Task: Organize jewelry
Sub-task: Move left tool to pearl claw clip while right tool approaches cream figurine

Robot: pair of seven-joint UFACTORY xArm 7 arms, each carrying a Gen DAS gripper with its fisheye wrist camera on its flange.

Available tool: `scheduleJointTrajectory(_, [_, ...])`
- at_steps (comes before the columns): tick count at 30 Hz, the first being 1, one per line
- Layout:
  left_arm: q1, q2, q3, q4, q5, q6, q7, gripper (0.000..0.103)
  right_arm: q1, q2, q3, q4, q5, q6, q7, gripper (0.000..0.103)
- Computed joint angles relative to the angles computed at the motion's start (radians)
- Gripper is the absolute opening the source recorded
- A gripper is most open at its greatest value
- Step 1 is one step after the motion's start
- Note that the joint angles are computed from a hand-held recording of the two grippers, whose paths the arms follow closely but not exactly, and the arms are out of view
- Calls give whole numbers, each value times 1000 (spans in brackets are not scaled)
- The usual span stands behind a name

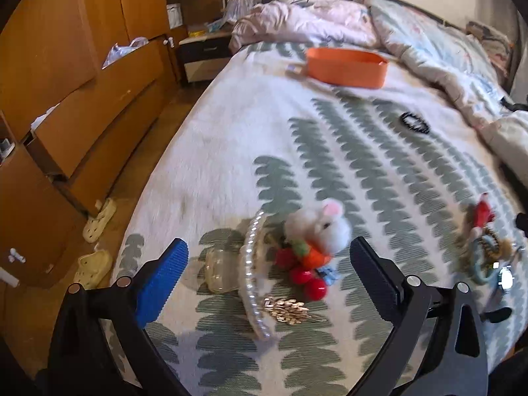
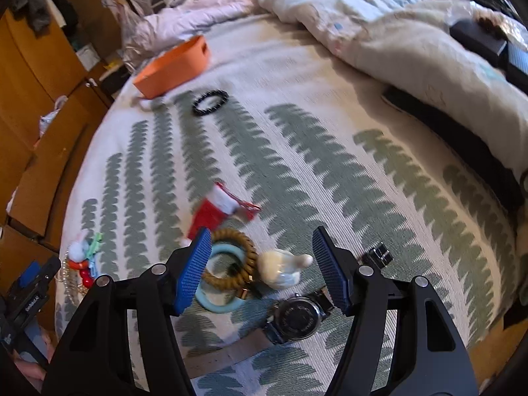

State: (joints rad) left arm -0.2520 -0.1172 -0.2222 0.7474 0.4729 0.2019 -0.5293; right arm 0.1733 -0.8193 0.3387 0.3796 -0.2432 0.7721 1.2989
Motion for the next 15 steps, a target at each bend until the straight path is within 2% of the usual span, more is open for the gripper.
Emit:
scheduleJointTrajectory(3, [10, 34, -6, 23, 56, 27, -42, 97, 2, 8, -9, -6, 9, 7, -1, 66])
scheduleJointTrajectory(7, [-37, 68, 22, 32, -56, 52, 70, 97, 10, 29, -20, -4, 21, 15, -10, 66])
scheduleJointTrajectory(10, [-39, 80, 23, 40, 48, 63, -4, 97, 13, 45, -30, -5, 29, 11, -17, 66])
scheduleJointTrajectory(15, [-55, 91, 39, 50, 15, 72, 22, 97, 24, 77, -50, -8, 52, 2, -41, 66])
